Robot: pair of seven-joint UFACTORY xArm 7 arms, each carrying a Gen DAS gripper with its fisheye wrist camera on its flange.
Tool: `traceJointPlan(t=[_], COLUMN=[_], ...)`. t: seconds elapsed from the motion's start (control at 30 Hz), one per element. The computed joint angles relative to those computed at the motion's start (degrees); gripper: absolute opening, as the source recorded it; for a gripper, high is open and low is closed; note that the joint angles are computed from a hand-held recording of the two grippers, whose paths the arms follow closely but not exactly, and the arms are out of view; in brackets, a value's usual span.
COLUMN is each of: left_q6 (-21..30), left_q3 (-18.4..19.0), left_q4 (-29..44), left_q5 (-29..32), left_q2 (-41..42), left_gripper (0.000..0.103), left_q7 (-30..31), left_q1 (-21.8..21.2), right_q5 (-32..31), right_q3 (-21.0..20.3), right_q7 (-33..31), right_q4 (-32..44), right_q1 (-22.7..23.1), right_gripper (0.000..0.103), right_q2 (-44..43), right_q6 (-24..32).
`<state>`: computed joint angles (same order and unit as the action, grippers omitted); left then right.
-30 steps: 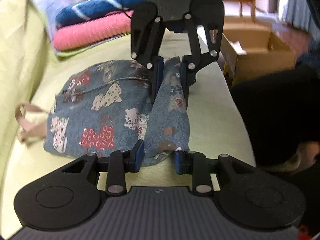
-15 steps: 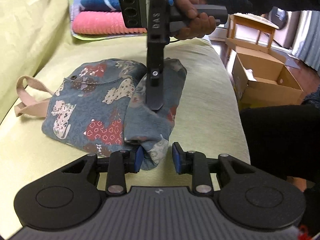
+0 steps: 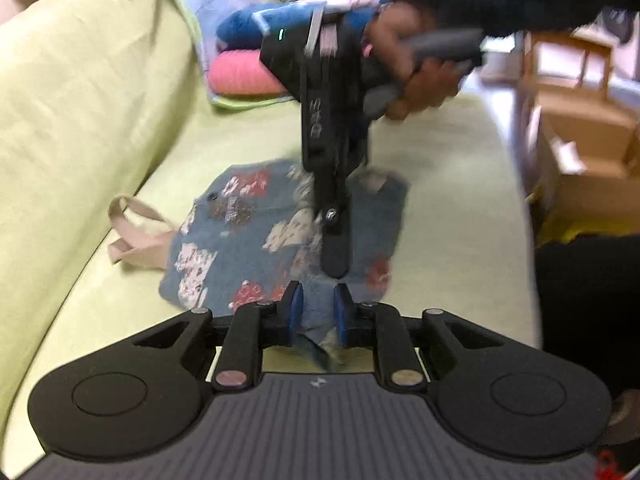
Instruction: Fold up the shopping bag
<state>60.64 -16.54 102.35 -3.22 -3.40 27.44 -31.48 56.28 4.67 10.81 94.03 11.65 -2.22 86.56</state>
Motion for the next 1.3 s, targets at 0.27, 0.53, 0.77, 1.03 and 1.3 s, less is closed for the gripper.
traceJointPlan(t=[0.27, 0.53, 0.77, 1.03, 1.3], left_q6=[1.99, 4.59, 8.0, 3.97, 2.71], left_q3=[-0.58, -0.86, -0.49, 0.02, -0.19], left_q4=[2.07, 5.72, 9.82, 7.31, 6.12], left_q5=[4.5, 8.78, 11.97, 14.07, 18.64], left_q2=[1.81, 4.27, 6.73, 6.69, 6.14], left_gripper=[0.021, 0.021, 0.021, 0.021, 0.021], left_q7=[-5.19, -9.9, -11.63, -14.74, -23.28], left_q1=[-0.6, -2.27, -4.36, -5.02, -6.01], right_q5=[-4.44, -31.34, -59.31, -69.66, -69.44], right_q3=[0.53, 7.39, 22.59, 25.87, 21.78], right_q7=[0.02, 4.47, 1.38, 7.28, 8.73], right_q4=[-4.4, -17.12, -24.03, -19.78, -10.71], right_q1=[1.2, 0.36, -2.07, -2.57, 2.47], right_gripper=[0.023, 0.036, 0.007, 0.004, 0.004], right_q2=[-5.33, -25.46, -31.97, -24.67, -17.48], right_q6=[-7.19, -33.75, -43.91, -37.45, -28.39])
